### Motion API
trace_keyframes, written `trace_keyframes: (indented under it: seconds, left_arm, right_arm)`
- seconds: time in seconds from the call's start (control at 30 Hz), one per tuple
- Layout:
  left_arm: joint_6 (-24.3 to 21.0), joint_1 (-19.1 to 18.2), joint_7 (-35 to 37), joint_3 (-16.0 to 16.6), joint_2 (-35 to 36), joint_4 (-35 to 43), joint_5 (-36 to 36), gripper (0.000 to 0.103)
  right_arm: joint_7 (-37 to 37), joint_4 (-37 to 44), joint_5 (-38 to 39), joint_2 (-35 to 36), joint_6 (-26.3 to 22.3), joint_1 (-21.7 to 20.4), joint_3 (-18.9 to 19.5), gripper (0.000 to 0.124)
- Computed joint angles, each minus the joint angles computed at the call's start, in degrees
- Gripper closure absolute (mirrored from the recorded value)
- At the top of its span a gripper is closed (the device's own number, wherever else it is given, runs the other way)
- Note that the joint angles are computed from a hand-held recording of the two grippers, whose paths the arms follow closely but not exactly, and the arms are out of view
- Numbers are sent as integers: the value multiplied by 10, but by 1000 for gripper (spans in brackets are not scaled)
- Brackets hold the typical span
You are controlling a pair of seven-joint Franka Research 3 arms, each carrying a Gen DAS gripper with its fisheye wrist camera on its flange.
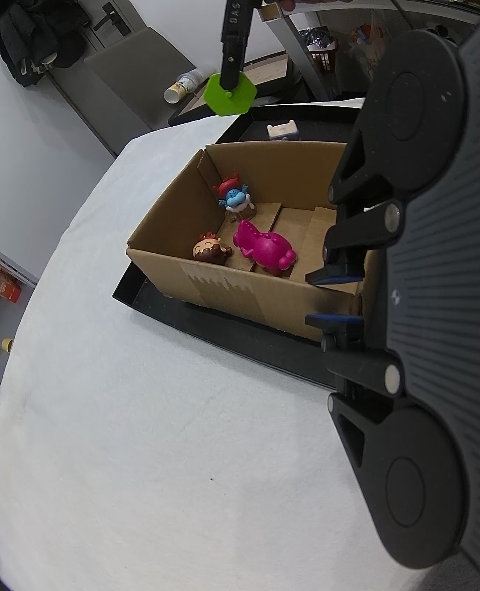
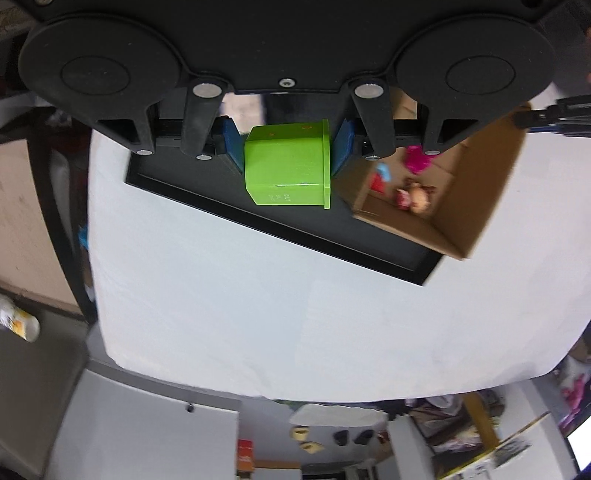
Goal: Organize rigid objects
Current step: 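Carry the green block into the box and open the right gripper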
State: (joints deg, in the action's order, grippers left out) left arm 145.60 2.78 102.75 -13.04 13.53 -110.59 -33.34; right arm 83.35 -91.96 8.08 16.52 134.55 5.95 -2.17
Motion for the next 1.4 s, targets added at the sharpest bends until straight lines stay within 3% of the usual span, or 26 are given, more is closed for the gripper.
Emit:
trace_keyframes:
  seconds: [0.6,1.17,1.4]
  left_arm:
    - [-17,7,11,0,4,9,-18,88]
    - [-27,10,29,0,9,15,-29,88]
    - [-23,8,22,0,10,15,-23,88]
  right_arm:
    - [-60,53,43,26,-43,34,31,74]
    - [-57,53,-87,71,-70,98,16,74]
    - [-57,21,-157,68,-46,118,7,74]
